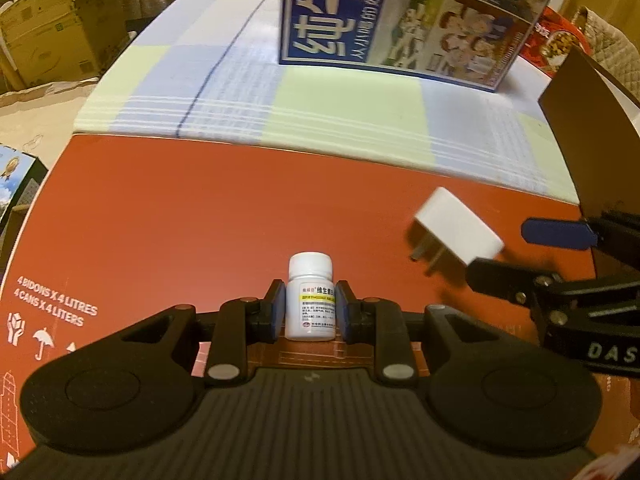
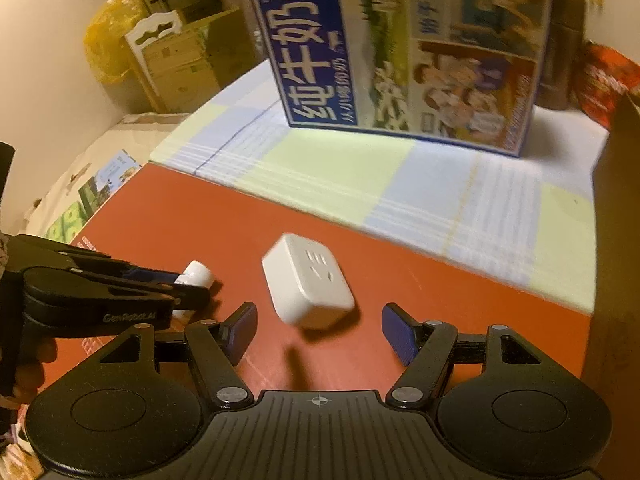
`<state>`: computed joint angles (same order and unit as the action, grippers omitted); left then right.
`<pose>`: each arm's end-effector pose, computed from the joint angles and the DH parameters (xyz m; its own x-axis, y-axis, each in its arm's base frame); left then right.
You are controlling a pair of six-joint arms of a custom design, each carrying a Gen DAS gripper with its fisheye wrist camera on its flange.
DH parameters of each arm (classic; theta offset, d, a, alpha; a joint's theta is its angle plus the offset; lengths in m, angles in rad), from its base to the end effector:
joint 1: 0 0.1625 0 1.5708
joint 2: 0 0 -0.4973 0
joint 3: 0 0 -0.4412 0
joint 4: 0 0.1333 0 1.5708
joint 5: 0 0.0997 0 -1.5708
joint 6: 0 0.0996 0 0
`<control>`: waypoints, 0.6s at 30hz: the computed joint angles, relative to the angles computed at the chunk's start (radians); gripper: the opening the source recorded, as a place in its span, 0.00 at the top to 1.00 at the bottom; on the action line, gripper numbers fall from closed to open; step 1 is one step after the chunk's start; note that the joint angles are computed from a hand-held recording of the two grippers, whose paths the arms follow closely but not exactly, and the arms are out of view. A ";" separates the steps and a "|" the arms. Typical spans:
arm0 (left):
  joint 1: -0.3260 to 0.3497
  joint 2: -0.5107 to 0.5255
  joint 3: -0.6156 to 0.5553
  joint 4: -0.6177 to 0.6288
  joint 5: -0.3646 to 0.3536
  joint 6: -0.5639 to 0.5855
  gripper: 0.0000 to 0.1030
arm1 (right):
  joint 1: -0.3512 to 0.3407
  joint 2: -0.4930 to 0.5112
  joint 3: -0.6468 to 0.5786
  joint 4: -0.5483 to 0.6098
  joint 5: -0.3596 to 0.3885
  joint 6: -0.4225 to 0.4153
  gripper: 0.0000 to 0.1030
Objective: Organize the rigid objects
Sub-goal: 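Grasp the white socket plug with the right tool while the left tool holds the bottle, then carry the pill bottle with the left tool while the right tool carries the plug to the box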
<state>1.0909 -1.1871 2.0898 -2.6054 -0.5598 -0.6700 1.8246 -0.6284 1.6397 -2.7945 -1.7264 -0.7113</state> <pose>-0.0679 -0.6019 0.2380 -0.6937 -0.4314 -0.5767 0.0343 0.7801 -0.6247 0.3036 -0.7009 0.0057 -0.5704 -0.7817 0.2524 -0.8156 0.5755 -0.0608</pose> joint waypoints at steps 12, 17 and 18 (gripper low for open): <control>-0.002 0.003 0.009 -0.019 0.016 0.014 0.78 | 0.013 0.082 -0.050 -0.037 -0.047 -0.075 0.51; 0.002 0.010 0.001 -0.023 0.006 0.025 0.78 | 0.000 0.073 -0.035 -0.062 -0.022 -0.084 0.53; 0.002 0.012 -0.001 -0.020 0.005 0.028 0.78 | 0.000 0.069 -0.031 -0.063 -0.020 -0.080 0.53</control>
<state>1.0928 -1.1749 2.0886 -2.6253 -0.5550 -0.6421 1.8242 -0.5592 1.6089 -2.8574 -1.7467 -0.7916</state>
